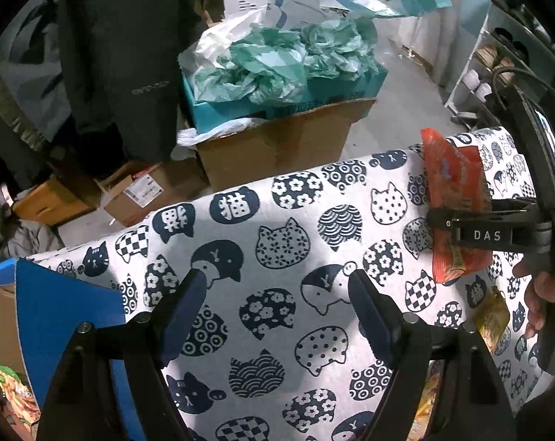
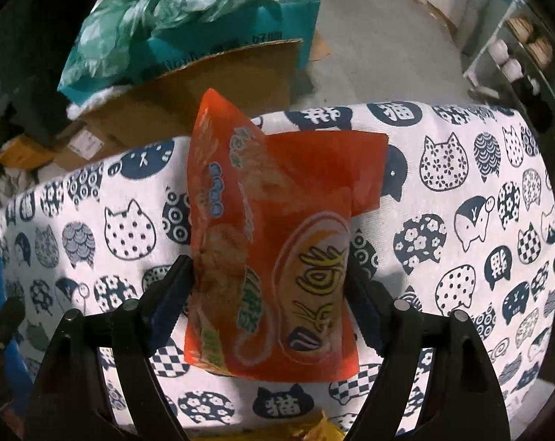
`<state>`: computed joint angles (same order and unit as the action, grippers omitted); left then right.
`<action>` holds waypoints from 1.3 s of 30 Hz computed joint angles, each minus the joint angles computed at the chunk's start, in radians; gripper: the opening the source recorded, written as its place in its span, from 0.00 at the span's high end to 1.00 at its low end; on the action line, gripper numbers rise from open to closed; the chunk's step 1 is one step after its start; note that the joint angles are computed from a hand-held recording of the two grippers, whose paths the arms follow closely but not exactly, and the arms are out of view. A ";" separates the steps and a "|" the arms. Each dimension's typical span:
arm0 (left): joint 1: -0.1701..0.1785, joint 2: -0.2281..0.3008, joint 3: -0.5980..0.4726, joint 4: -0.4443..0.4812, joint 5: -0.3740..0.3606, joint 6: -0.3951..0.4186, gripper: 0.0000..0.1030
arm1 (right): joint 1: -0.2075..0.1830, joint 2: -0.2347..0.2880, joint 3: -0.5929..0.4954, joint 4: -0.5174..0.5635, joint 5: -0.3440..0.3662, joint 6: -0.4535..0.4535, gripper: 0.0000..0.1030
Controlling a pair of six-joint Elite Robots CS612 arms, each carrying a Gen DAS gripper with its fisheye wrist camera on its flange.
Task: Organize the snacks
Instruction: 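Grasp the long yellow bar with the left gripper while the right holds the red-orange bag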
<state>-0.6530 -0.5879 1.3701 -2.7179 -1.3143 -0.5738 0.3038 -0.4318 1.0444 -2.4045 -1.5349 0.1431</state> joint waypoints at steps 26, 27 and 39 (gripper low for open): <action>-0.067 -0.041 0.042 -0.072 -0.086 0.198 0.22 | -0.042 -0.168 0.254 -0.158 0.036 -0.003 0.47; -0.072 -0.042 0.042 -0.069 -0.090 0.212 0.21 | -0.043 -0.174 0.264 -0.159 0.037 -0.002 0.47; -0.118 -0.029 0.041 -0.015 -0.111 0.318 0.21 | -0.058 -0.250 0.415 -0.167 0.051 0.005 0.47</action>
